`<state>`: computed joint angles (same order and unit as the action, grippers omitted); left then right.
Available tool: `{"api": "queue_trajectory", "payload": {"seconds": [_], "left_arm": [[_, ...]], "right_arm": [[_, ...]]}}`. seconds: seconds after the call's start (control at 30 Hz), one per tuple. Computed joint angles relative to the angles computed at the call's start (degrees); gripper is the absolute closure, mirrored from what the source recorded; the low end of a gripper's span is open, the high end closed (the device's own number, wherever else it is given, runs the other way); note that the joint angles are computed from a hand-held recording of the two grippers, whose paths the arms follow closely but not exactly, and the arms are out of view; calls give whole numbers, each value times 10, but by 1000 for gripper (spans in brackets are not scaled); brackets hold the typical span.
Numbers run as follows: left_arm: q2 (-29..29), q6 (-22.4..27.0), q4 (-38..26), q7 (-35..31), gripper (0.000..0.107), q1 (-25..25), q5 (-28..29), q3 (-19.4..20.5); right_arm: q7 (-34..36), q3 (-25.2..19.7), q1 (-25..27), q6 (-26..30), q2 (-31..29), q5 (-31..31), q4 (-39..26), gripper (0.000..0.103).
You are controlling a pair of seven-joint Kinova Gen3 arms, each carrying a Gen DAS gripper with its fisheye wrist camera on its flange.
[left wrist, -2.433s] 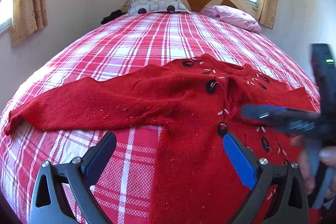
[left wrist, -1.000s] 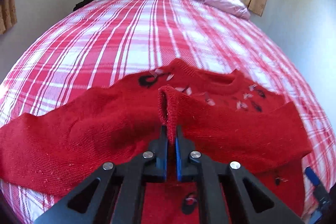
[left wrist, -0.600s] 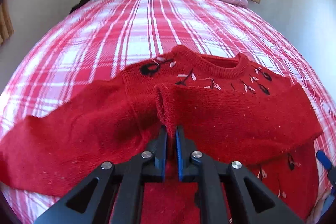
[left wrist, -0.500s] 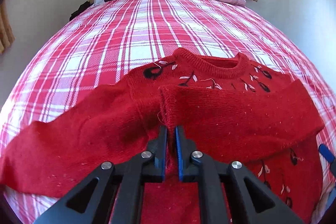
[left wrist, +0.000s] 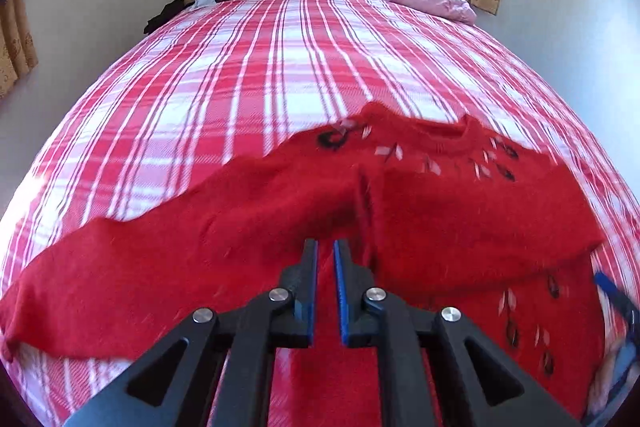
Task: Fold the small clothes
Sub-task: 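Reach the left tool to the other sleeve and grasp its cuff, then lift the held sleeve with the left tool and carry it over the body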
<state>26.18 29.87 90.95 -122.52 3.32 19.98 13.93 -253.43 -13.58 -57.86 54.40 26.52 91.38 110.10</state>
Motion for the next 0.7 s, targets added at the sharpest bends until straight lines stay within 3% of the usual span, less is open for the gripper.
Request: {"api": "queue_trajectory", "payload": {"seconds": [0.17,0.3,0.37,0.43,0.53,0.6,0.7], "left_arm": [[-40,112,75,-117,99,-133,88,34],[-72,149,161,-210,99,-220,110,46],[-92,159,195,-256,99,-273,137,69],[-98,201,221,-303,99,-321,165,87],[-89,271,234,-346,99,-326,194,59],[-87,318,246,-381,89,-319,202,40],[-101,375,253,-419,73,-271,201,-31]], "right_arm": [[-2,0,1,-1,0,0,0,12],[8,1,-3,5,2,-10,-6,12],[16,2,-5,7,3,-17,-10,12],[28,4,-9,11,4,-29,-16,12],[43,9,-15,16,6,-48,-25,12],[48,13,-20,20,7,-59,-29,12],[55,18,-27,26,8,-76,-35,12]]}}
